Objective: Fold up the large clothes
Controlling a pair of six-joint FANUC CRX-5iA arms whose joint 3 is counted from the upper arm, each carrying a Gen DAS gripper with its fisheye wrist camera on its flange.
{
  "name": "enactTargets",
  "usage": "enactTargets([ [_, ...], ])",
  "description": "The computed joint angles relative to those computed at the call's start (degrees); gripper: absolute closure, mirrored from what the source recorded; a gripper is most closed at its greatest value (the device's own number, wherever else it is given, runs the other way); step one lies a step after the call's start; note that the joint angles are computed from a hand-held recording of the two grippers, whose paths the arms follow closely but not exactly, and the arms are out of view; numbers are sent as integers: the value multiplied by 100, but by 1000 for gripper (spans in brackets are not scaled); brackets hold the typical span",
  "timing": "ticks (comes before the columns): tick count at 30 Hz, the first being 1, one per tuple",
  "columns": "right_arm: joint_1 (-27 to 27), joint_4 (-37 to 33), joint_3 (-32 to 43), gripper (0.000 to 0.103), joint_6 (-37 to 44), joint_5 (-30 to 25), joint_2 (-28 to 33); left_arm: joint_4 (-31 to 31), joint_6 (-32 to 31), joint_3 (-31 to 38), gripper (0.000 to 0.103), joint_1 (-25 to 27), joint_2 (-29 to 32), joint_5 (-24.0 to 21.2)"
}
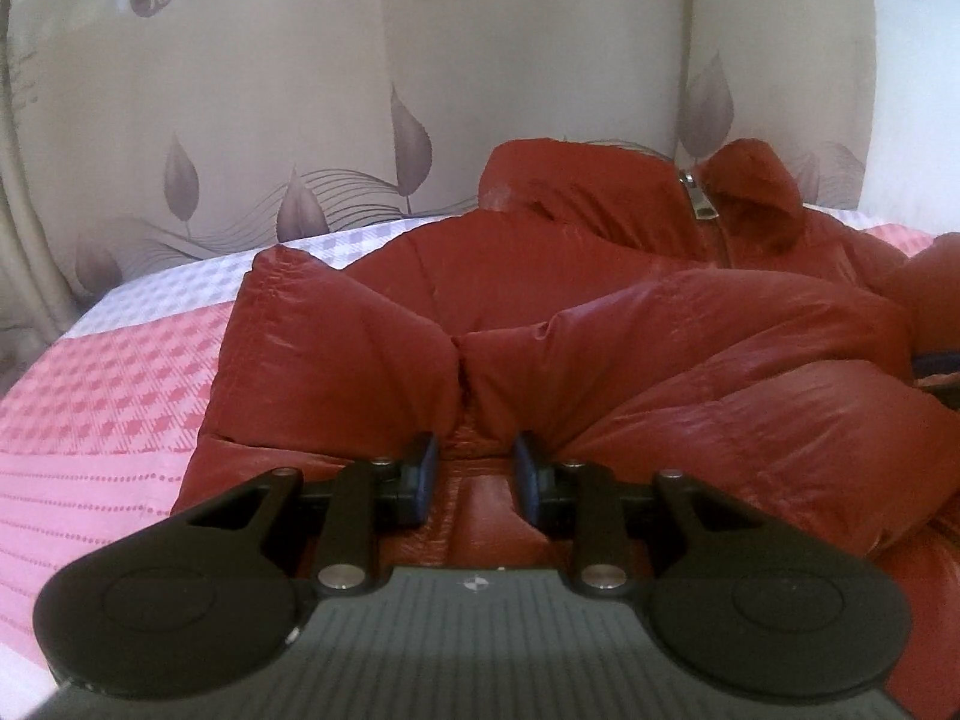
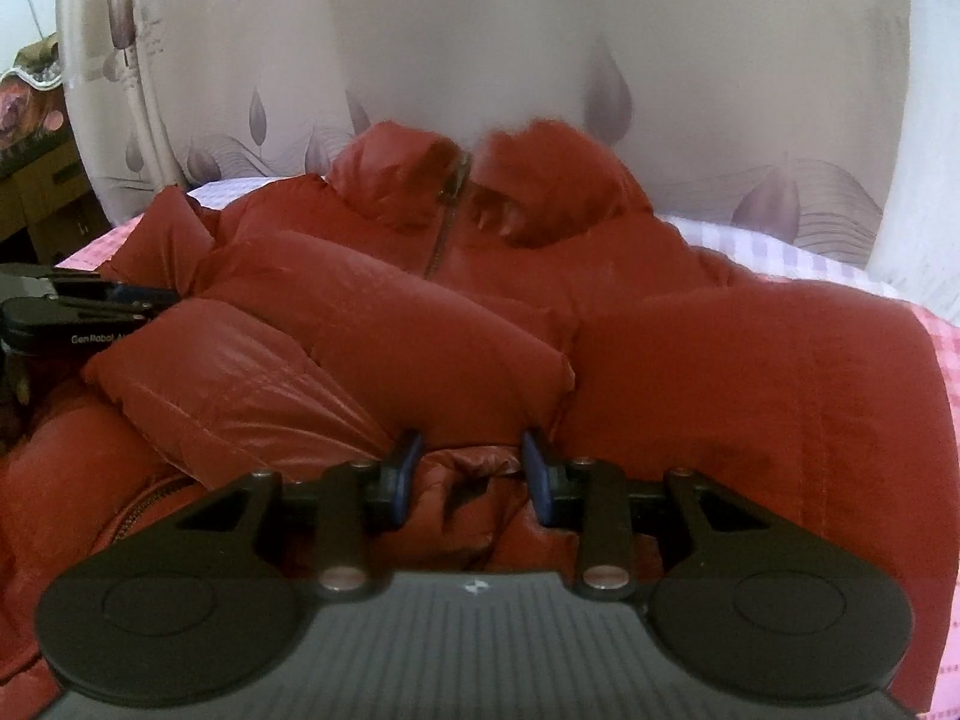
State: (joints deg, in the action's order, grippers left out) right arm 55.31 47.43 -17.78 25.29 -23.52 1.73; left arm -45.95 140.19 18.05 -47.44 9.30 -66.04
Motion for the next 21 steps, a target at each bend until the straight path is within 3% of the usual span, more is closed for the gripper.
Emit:
enactTargets([
  [5, -44, 233, -98, 67, -300, 99, -91, -141, -115, 132, 71, -102, 99, -200],
  [7, 16, 474, -63, 57, -500, -155, -123, -178, -128, 171, 71, -129, 131, -254],
  [8, 49, 812, -85, 57, -797, -308, -168, -187, -131, 189, 71, -137, 143, -274],
  [11, -148, 2118, -330, 57, -1859, 121, -404, -240, -142, 211, 71, -176, 158, -327],
  [12, -146, 2189, -234, 57, -1795, 188, -376, -248, -153, 191, 71, -180, 141, -327],
  [16, 202, 1164, 629, 57, -137, -176, 132, -307, -165, 222, 71, -220, 161, -388],
  [21, 317, 507, 1205, 58, 736, -563, 678, -323, -172, 208, 71, -225, 142, -390],
])
